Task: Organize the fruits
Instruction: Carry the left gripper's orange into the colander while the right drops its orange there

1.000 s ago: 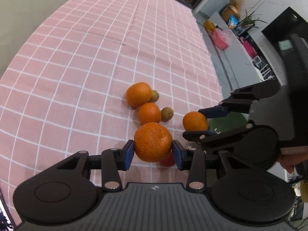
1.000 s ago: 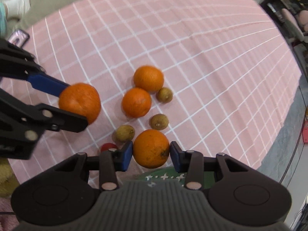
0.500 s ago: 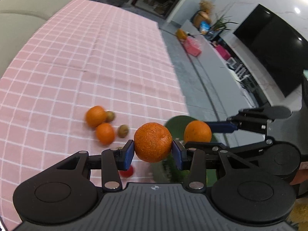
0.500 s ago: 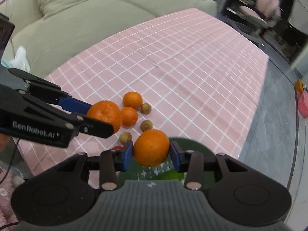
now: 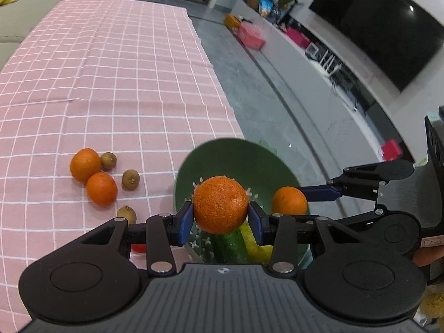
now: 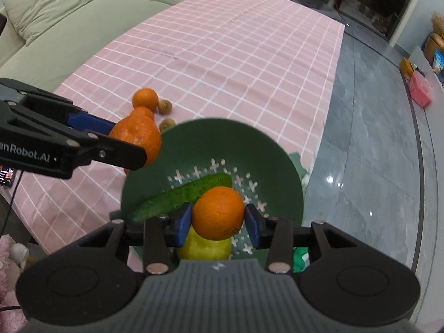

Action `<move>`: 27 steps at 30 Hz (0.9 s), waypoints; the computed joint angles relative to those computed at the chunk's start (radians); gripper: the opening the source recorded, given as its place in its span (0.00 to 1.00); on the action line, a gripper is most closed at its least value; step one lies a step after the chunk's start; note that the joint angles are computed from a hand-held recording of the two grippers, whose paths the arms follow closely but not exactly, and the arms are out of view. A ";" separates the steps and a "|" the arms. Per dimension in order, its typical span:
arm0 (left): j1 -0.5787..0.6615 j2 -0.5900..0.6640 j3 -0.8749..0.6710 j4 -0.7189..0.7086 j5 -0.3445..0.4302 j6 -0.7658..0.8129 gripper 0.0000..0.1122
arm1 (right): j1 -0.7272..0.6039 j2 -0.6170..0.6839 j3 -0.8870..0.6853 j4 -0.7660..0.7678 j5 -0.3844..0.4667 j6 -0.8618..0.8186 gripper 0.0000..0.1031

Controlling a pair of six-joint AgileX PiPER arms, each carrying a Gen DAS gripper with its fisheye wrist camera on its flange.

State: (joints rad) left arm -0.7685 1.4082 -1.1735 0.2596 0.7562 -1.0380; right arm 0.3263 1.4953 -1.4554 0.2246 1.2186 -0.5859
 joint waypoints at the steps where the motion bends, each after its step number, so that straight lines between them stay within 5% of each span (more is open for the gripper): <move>1: 0.002 0.014 -0.008 -0.007 0.002 0.009 0.42 | -0.004 0.002 0.009 0.002 -0.008 -0.004 0.38; 27: 0.055 0.214 -0.094 -0.044 -0.016 0.117 0.43 | 0.043 0.163 0.044 -0.070 -0.189 0.027 0.38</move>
State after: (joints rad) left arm -0.7138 1.6220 -1.2680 0.2155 0.7402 -0.9212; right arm 0.3688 1.6587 -1.4118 0.1549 1.0291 -0.5589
